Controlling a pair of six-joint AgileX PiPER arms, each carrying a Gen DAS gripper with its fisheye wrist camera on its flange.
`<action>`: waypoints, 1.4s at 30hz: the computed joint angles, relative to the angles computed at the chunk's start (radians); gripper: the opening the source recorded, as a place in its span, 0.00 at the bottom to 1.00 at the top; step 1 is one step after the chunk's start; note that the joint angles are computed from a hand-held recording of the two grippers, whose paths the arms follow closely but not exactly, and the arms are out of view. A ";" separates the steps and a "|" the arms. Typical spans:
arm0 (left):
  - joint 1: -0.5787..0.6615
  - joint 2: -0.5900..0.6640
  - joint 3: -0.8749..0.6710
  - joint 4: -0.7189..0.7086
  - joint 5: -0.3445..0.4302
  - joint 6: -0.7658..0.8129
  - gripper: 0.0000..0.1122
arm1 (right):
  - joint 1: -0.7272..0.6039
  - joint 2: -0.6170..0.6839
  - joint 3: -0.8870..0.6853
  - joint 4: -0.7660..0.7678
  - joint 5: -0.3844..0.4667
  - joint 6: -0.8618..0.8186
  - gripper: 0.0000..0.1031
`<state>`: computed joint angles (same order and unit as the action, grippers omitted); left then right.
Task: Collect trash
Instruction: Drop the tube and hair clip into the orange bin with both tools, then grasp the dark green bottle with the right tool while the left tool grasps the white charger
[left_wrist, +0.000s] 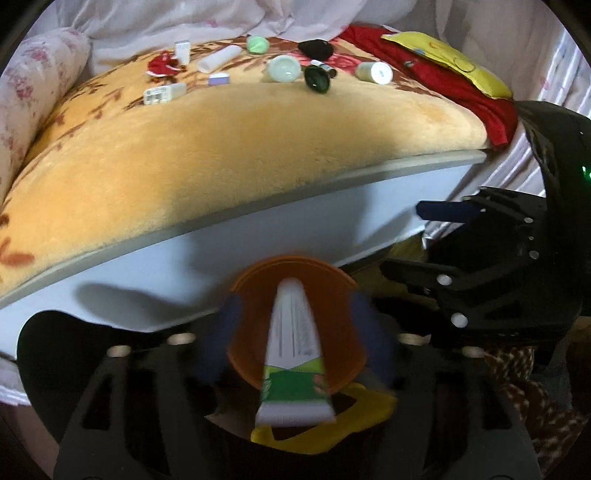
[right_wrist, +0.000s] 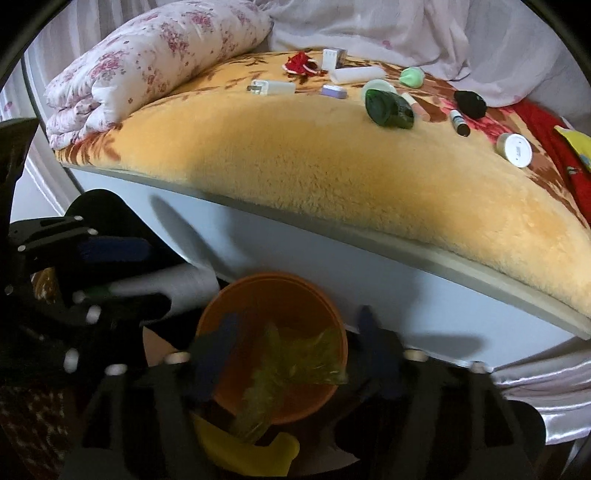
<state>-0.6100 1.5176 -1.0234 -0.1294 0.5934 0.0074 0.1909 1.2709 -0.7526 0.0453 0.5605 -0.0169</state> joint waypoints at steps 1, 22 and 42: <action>-0.002 -0.003 0.000 0.014 -0.003 -0.015 0.65 | 0.000 0.001 0.003 -0.009 -0.008 0.008 0.70; 0.056 0.068 -0.191 0.099 -0.066 -0.093 0.68 | -0.137 0.227 -0.301 -0.211 -0.215 0.109 0.74; 0.124 0.171 -0.286 0.046 -0.064 -0.042 0.68 | -0.148 0.507 -0.572 -0.205 -0.168 0.186 0.28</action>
